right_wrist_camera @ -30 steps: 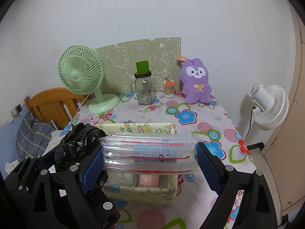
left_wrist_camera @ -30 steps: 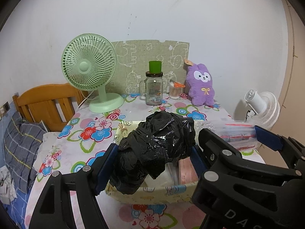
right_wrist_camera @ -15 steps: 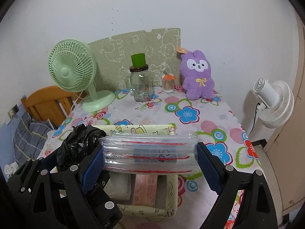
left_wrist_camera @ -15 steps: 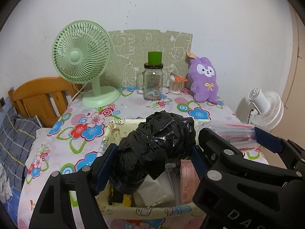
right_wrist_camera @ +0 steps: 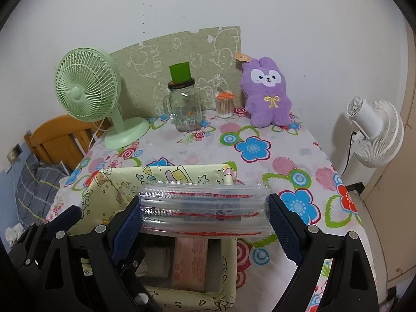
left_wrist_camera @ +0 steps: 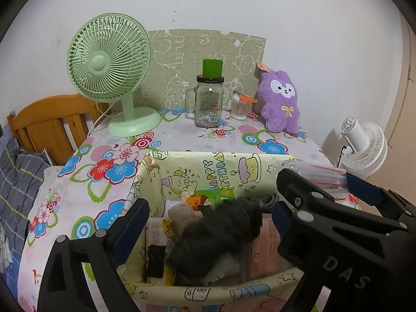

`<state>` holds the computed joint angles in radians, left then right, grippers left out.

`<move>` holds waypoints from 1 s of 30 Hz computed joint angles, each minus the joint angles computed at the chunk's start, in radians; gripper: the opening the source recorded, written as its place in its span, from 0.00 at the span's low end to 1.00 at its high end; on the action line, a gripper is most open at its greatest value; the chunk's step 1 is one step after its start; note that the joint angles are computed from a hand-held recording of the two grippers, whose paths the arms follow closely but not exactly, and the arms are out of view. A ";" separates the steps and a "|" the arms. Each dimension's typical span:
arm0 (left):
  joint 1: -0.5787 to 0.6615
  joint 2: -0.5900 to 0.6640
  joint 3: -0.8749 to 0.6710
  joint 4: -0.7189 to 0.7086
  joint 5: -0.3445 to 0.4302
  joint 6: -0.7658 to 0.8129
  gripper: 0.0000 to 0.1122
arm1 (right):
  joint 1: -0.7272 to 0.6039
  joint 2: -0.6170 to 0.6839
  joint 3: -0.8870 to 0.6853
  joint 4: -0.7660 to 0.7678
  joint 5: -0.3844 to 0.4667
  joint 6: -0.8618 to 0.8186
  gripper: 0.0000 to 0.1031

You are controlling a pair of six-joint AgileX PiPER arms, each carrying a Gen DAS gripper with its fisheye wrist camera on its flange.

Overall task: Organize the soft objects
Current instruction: 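Lower both bags into the box and open both tools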

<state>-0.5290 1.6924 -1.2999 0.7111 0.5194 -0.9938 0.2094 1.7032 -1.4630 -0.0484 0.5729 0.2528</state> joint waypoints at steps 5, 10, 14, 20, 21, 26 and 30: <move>-0.013 -0.031 0.031 0.041 0.020 -0.035 0.87 | 0.015 0.007 -0.007 -0.033 0.003 0.031 0.89; -0.027 -0.060 0.063 0.078 0.029 -0.043 0.87 | 0.040 0.012 -0.011 -0.070 0.002 0.065 0.89; -0.031 -0.056 0.062 0.092 0.046 -0.061 0.88 | 0.044 0.005 0.005 -0.013 -0.021 0.025 0.90; -0.021 -0.044 0.058 0.066 0.045 -0.048 0.88 | 0.048 -0.009 0.031 0.081 -0.029 -0.073 0.90; -0.019 -0.038 0.057 0.061 0.042 -0.044 0.87 | 0.043 -0.016 0.045 0.131 -0.044 -0.129 0.90; -0.018 -0.027 0.061 0.049 0.023 -0.033 0.88 | 0.032 -0.019 0.065 0.206 -0.045 -0.213 0.92; -0.023 -0.021 0.068 0.078 0.012 -0.055 0.88 | 0.010 -0.020 0.078 0.280 -0.037 -0.286 0.92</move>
<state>-0.5525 1.6712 -1.2318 0.7895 0.5312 -1.0488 0.2191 1.6832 -1.3853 0.2320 0.5356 -0.0337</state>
